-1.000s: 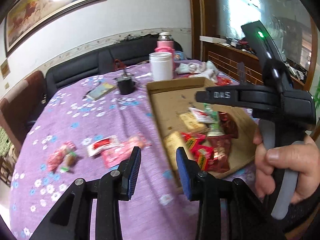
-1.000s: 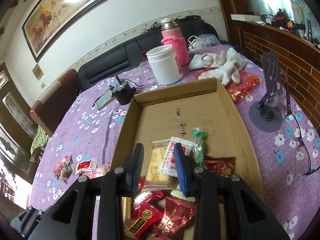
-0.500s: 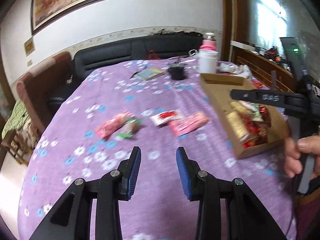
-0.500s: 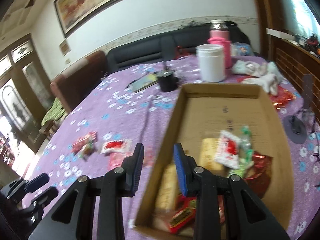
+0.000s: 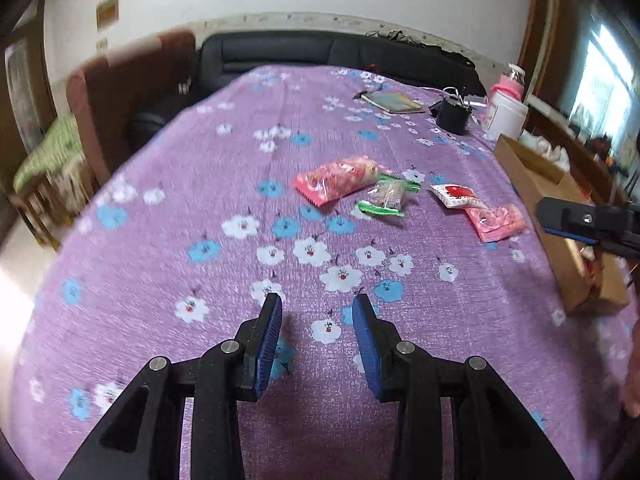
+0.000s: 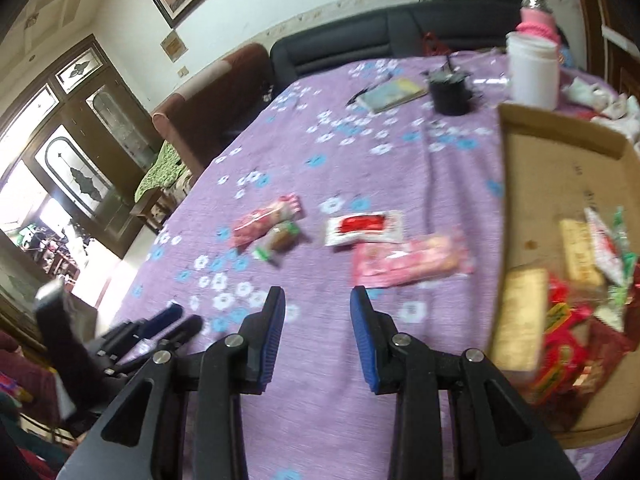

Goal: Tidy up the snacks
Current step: 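Move both grippers back toward the remaining snacks, then grasp the green-edged round candy with the right gripper while the left gripper grasps a pink cartoon candy packet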

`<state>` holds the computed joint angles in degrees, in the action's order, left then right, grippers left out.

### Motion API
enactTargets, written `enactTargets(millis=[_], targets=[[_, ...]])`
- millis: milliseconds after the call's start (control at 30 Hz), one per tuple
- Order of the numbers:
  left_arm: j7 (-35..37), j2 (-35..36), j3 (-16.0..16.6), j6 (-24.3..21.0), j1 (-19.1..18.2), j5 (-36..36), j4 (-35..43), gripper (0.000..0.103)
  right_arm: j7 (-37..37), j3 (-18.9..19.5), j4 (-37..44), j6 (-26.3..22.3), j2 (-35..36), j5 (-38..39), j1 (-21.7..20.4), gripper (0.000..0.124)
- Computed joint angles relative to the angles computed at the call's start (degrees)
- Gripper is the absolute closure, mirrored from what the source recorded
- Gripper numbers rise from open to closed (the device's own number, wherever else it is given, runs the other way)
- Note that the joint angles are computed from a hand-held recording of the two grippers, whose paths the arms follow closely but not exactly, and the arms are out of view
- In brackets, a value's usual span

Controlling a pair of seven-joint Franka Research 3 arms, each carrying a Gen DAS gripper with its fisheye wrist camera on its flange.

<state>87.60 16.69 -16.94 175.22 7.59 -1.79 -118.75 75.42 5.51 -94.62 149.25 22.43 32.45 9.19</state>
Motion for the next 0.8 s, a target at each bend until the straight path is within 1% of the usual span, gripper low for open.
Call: enactTargets(millis=[33, 100, 133, 200, 233, 267, 300, 333, 367, 500, 567, 600, 633, 667, 700, 733, 767, 800], targets=[[1.4, 0.5, -3.1, -0.4, 3.0, -1.7, 0.3, 0.065, 0.8, 0.3, 2.2, -1.6, 1.4, 0.3, 0.1, 0.091], [3.5, 0.9, -5.0, -0.7, 4.7, -5.0, 0.5, 0.065, 3.0, 0.1, 6.7, -4.4, 4.3, -0.8, 0.7, 0.091], [4.8, 0.9, -6.5, -0.3, 6.1, -6.7, 0.3, 0.065, 4.7, -0.2, 9.6, -5.9, 6.3, -1.8, 1.3, 0.091], [6.9, 0.5, -8.8, 1.7, 8.1, -9.2, -0.9, 0.065, 7.2, -0.3, 14.7, -8.4, 10.0, -3.3, 2.0, 0.091], [7.4, 0.5, -9.6, 2.5, 8.8, -9.9, -1.2, 0.065, 9.6, -0.7, 17.7, -9.9, 12.2, -4.4, 2.6, 0.091], [8.4, 0.4, -11.1, 3.1, 10.2, -10.7, -1.5, 0.065, 11.5, -0.9, 20.4, -10.9, 14.2, -5.3, 3.1, 0.091], [9.0, 0.4, -12.2, 3.8, 11.1, -11.2, -1.8, 0.065, 12.7, -1.0, 21.9, -11.4, 15.3, -6.1, 3.4, 0.091], [9.1, 0.3, -12.7, 4.2, 11.5, -11.2, -2.1, 0.065, 14.8, -1.5, 24.2, -12.3, 17.0, -7.4, 4.0, 0.091], [9.8, 0.3, -14.3, 4.7, 13.0, -11.6, -2.5, 0.065, 16.3, -1.6, 26.2, -12.9, 18.4, -8.3, 4.4, 0.091], [10.6, 0.5, -18.9, 5.9, 17.5, -11.8, -3.3, 0.065, 21.6, -2.7, 34.4, -15.1, 24.0, -12.3, 5.8, 0.091], [10.0, 0.5, -19.5, 6.1, 18.2, -11.0, -3.4, 0.065, 24.5, -4.1, 39.9, -17.8, 27.2, -15.9, 7.1, 0.091], [10.0, 0.6, -20.5, 6.4, 19.1, -10.7, -3.6, 0.065, 26.3, -4.8, 42.1, -18.8, 28.6, -17.5, 7.8, 0.091], [9.7, 0.6, -20.7, 6.5, 19.4, -10.3, -3.6, 0.065, 26.5, -4.3, 44.0, -19.3, 29.9, -18.0, 7.7, 0.091], [9.3, 0.6, -21.1, 6.7, 19.9, -9.8, -3.8, 0.065, 27.0, -4.4, 47.0, -20.9, 31.6, -19.0, 8.0, 0.091], [9.1, 0.6, -21.8, 6.9, 20.7, -9.4, -4.1, 0.065, 27.6, -4.7, 48.2, -21.6, 32.4, -20.1, 8.3, 0.092], [8.6, 0.7, -22.0, 6.9, 21.0, -8.8, -4.2, 0.065, 27.7, -4.7, 47.4, -20.5, 32.2, -20.6, 8.5, 0.094], [8.0, 0.5, -22.0, 6.9, 21.1, -8.2, -4.3, 0.065, 27.2, -4.8, 46.4, -19.4, 31.8, -21.5, 8.8, 0.098], [7.4, 0.5, -22.0, 7.0, 21.2, -7.7, -4.5, 0.065, 26.8, -4.8, 45.0, -18.5, 31.1, -22.2, 9.0, 0.099]])
